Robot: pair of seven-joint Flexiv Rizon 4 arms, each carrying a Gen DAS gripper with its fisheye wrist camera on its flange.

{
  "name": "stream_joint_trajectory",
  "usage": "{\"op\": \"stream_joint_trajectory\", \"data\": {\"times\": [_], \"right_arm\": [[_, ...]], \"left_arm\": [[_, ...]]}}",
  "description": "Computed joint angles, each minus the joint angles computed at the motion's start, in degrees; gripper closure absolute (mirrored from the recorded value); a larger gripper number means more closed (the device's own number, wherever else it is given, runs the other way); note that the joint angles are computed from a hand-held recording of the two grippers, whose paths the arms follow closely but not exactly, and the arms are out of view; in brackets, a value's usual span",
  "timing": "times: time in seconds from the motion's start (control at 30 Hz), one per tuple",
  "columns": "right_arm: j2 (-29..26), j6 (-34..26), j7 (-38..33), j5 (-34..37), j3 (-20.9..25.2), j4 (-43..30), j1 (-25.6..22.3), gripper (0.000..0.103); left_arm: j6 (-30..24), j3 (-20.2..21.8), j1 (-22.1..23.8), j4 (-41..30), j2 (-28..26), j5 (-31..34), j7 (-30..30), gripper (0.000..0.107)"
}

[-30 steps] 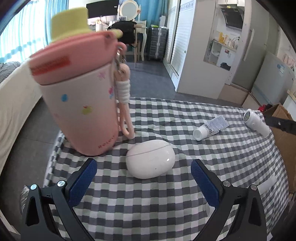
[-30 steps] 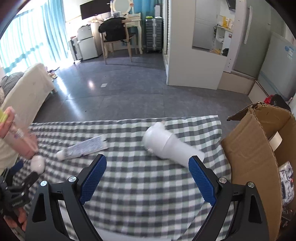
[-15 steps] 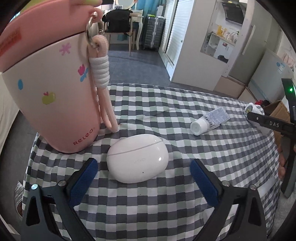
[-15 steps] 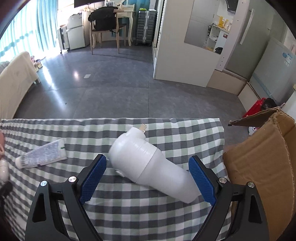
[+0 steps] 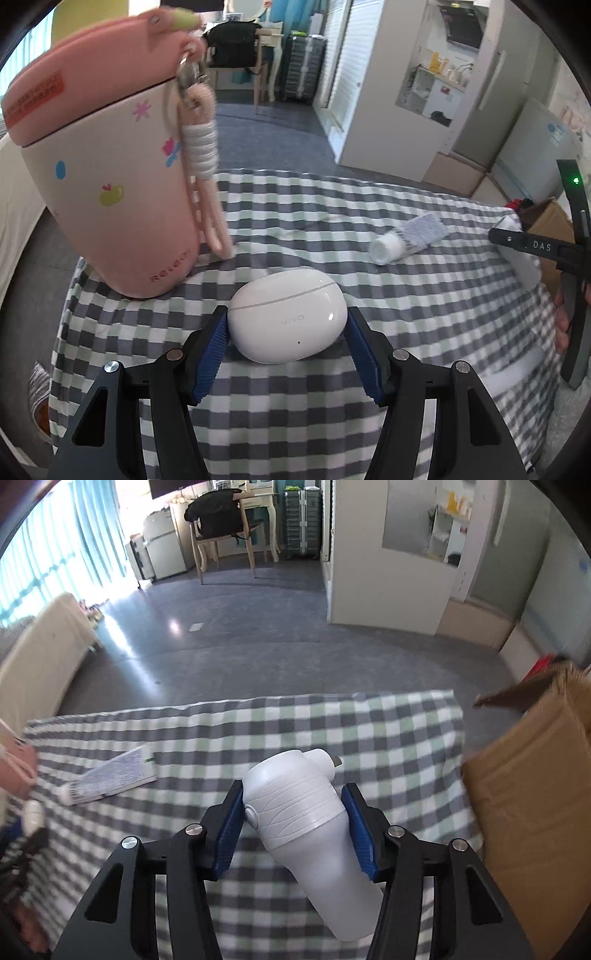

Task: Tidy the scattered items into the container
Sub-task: 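Carry the earbud case and white bottle over the box and release both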

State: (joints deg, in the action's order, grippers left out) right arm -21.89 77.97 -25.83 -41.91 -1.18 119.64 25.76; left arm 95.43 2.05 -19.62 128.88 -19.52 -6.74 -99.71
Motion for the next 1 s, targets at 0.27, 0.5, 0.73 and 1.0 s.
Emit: {"op": "stream_joint_trajectory", "data": {"times": [0.27,0.5,0.73,1.0], "right_arm": [[4.4,4.7,2.4,-0.3,-0.6,4.6,0.8,0.051],[10.7,8.6,11.0,-11.2,-2.3,8.1,0.4,0.051],[19.9,10.9,22.9,-27.0,-2.3,11.6,-5.8,0.051],[31.6,9.0,24.7,-28.0,1.5,20.1,-16.0,0.051]], "left_arm": [[0.9,-8.1,5.9,1.8,2.4,-1.8,2.5,0.043],[-2.9,0.9,-4.3,-2.1,4.8,2.8,-0.8,0.043],[-5.4,-2.7,-5.7,-7.7,6.6,7.2,-1.2,0.043],[-6.0,-12.1,-7.3,-17.8,1.7,4.9,7.1,0.043]]}}
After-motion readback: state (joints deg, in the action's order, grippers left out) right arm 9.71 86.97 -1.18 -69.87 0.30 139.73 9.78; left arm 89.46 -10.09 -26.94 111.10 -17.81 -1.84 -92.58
